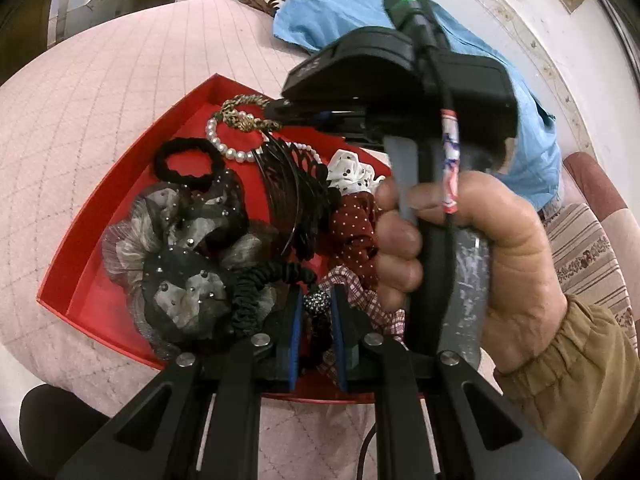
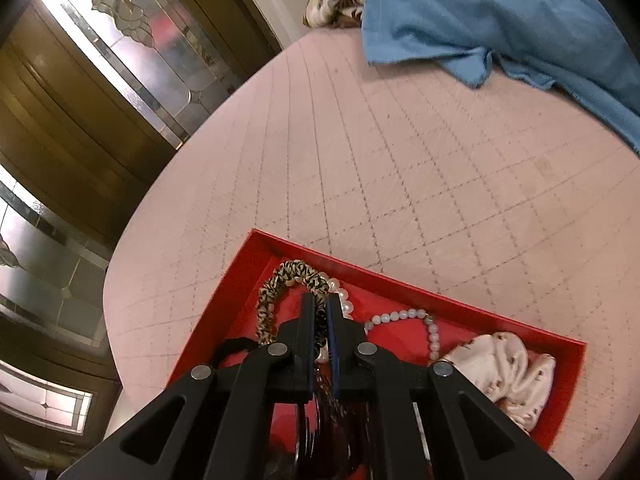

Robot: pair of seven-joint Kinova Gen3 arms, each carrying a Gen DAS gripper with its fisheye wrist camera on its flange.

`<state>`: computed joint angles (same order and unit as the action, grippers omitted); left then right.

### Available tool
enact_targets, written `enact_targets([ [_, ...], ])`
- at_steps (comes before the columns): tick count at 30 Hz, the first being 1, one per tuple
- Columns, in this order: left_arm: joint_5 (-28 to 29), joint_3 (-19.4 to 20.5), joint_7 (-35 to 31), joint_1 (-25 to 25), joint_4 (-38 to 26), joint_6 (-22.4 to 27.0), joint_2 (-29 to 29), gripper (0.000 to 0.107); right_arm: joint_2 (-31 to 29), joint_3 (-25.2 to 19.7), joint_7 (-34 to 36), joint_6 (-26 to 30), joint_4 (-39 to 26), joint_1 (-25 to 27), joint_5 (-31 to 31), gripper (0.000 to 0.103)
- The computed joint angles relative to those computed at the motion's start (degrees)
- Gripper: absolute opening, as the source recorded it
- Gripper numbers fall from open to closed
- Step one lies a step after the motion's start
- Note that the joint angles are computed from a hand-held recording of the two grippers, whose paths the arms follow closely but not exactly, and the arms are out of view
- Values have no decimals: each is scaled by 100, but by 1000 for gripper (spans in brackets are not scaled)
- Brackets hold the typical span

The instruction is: Organize jewelry

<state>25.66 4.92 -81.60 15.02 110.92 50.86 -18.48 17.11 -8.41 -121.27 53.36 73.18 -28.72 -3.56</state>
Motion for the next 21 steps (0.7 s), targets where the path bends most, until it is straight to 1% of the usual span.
enact_targets([
  [7, -21, 10, 77, -32, -6, 19, -25, 13, 63, 16, -26, 79, -43, -74, 65, 8],
  [9, -26, 1, 86, -36, -48, 25, 18, 14, 43, 11, -41, 49, -22, -42, 17, 13],
  [11, -26, -13, 99, -39, -61, 60, 12, 19, -11, 13, -55, 18, 11, -17, -4, 28],
  [13, -17, -16, 125, -42, -68, 89, -35, 39, -107, 21, -88, -40, 77, -14, 26, 32],
  [15, -19, 16, 212, -50, -71, 74, -133, 49, -251, 2, -67, -98, 179, 36, -13, 32],
  [18, -92, 117, 329, -32, -154, 87, -202, 51, -535, -13, -101, -159, 342, 54, 36, 33],
  [20, -200, 225, 441, -23, -246, 125, -225, 52, -807, -17, -191, -189, 508, 42, 155, 39],
  [21, -295, 320, 549, -35, -300, 153, -261, 55, -900, -26, -245, -197, 568, 40, 218, 41],
])
